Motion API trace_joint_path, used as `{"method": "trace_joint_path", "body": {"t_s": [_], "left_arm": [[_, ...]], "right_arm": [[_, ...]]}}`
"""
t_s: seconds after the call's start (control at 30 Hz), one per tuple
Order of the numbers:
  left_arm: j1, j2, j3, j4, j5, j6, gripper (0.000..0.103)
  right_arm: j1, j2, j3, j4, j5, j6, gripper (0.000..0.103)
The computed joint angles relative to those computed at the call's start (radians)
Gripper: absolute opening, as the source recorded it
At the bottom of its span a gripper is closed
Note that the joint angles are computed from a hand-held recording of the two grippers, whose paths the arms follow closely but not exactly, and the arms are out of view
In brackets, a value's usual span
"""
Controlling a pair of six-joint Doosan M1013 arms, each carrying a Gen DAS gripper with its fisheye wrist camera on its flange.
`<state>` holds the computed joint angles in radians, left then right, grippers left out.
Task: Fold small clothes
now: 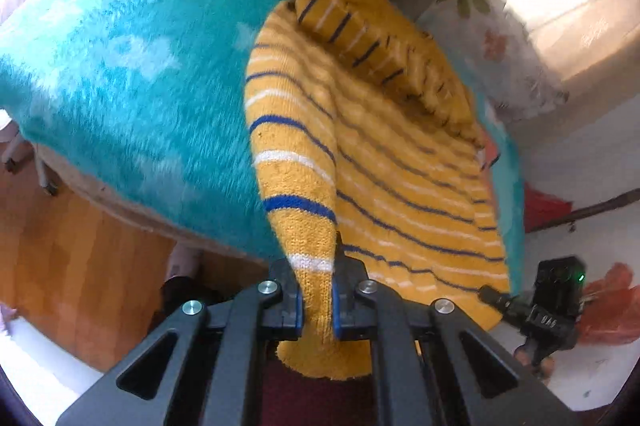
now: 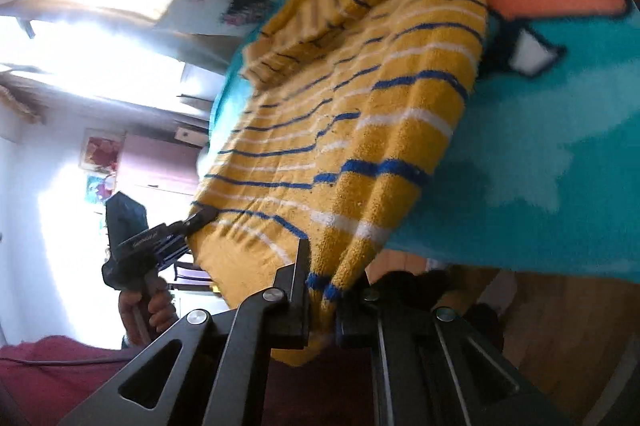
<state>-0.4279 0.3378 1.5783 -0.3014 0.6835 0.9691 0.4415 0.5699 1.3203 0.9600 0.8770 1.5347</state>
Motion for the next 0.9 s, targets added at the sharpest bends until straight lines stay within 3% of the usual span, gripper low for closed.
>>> {"method": "trace_joint_path", "body": {"t_s": [0.27,0.43,0.63,0.77,0.87,0.9], "left_arm": [[0.036,0.009,-0.033,-0.035,-0.016,0.026,0.009],[0.082,0.085,-0.173,-0.112,-0.019,0.123,0.009],[0.120,0.293,-0.502,-0.045,0.107,0.179,0.009],[0.128,0.459,-0.771,0.023,0.247,0.179,0.009],[0.140,0.548,-0.915,-0.007,0.328,0.200,0.011],[0.145,0.579,-0.965,-0.019,0.358,0.196,0.013]], "right_arm": [[-0.012,0.043,-0.073,0.025,0.011,0.011,0.009],[-0.031,0.100,-0.205,0.024,-0.007,0.031,0.009],[-0.053,0.237,-0.465,-0.074,-0.046,0.196,0.009],[-0.067,0.376,-0.701,-0.209,0.005,0.397,0.010],[-0.077,0.452,-0.824,-0.272,0.045,0.515,0.013],[-0.082,0.476,-0.855,-0.271,0.046,0.557,0.020]]}}
